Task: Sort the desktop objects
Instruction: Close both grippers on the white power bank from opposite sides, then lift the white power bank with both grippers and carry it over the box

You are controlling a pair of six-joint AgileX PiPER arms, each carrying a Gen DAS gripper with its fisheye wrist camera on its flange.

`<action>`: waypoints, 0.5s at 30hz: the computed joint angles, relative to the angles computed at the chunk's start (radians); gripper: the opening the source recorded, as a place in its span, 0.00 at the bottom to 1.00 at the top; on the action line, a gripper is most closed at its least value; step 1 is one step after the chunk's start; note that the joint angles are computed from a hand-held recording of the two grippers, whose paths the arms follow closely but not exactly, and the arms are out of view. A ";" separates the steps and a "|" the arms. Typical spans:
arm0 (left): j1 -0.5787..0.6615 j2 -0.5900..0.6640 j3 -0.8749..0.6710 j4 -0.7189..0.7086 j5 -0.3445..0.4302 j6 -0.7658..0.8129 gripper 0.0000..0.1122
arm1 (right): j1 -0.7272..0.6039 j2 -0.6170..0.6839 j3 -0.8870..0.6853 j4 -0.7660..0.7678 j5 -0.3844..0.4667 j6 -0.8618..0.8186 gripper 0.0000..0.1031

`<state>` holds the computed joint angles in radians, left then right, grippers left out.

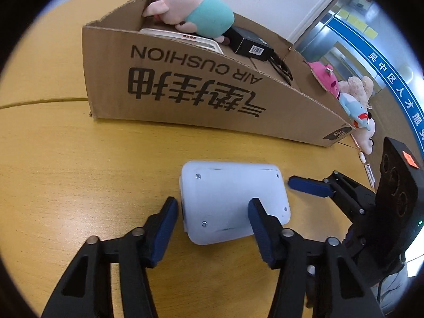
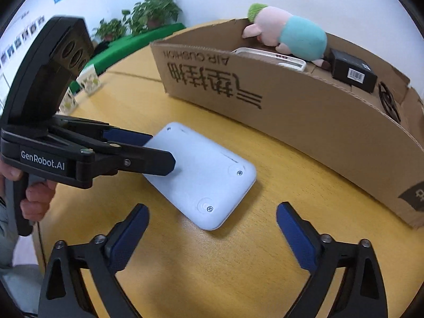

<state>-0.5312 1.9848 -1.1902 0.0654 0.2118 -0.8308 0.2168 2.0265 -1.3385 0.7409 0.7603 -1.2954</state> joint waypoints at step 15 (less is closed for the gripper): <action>-0.062 0.050 -0.105 0.115 0.062 -0.122 0.42 | -0.047 -0.067 0.138 0.094 -0.074 -0.124 0.64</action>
<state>-0.5936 2.0345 -1.2947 0.1799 0.2734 -0.9526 0.1699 1.9596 -1.2006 0.8346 0.6866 -1.4196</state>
